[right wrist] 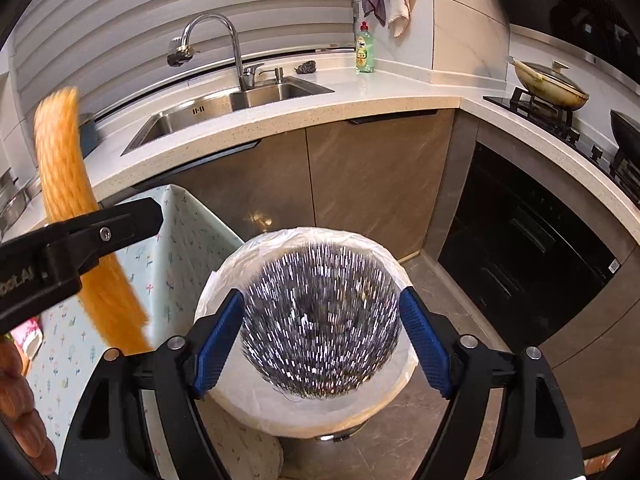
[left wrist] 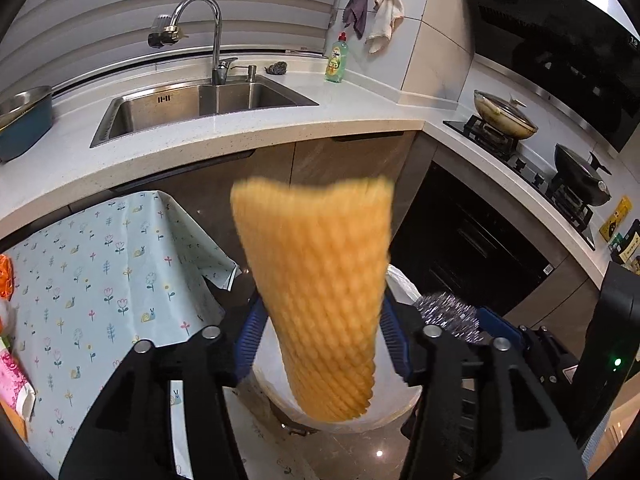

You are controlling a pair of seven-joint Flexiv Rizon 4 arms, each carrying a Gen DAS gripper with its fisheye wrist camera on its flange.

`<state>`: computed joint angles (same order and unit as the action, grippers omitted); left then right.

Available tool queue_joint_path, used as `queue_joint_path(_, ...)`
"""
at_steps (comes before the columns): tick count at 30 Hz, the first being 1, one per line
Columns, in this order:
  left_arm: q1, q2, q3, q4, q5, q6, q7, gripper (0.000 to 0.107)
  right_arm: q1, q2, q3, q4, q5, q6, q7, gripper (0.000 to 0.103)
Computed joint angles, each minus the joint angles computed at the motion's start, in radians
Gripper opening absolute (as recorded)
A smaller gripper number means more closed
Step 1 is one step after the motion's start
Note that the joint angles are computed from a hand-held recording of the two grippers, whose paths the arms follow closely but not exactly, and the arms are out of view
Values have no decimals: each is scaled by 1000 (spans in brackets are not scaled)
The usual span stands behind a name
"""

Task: Collect trash
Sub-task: 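Carry both items over the bin and open both tools to drop them, then move both tools back over the trash pile on the table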

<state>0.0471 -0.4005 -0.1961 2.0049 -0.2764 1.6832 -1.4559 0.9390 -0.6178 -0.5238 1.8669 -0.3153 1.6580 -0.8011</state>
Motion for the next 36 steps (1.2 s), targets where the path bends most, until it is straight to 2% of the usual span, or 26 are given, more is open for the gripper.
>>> queue_joint_path(2, -16, -3, 17, -7, 8, 10, -1, 57, 25, -5, -35, 2, 6, 12, 6, 84)
queue_joint_path(5, -62, -7, 73, -20, 14, 9, -18, 64, 47, -4, -59, 6, 23, 23, 0, 85)
queue_joint_path(12, -110, 19, 146, 1, 26, 22, -56, 64, 80, 16, -85, 27, 73, 44, -25, 85)
queue_joint_path(17, -177, 59, 248, 42, 36, 38, -104, 64, 141, 38, -122, 53, 97, 54, -55, 85)
queue_joint_path(21, -273, 98, 391, 89, 45, 48, -164, 64, 188, 58, -134, 73, 116, 73, -96, 85)
queue_joint_path(28, -547, 137, 774, 162, 84, 38, -288, 64, 259, 83, -109, 81, 134, 81, -164, 85)
queue_joint_path(32, -632, 166, 928, 212, 119, 36, -334, 64, 311, 83, -110, 77, 140, 81, -188, 85)
queue_joint_path(36, -801, 165, 1168, 247, 159, 9, -394, 64, 331, 82, -80, 60, 140, 71, -191, 85)
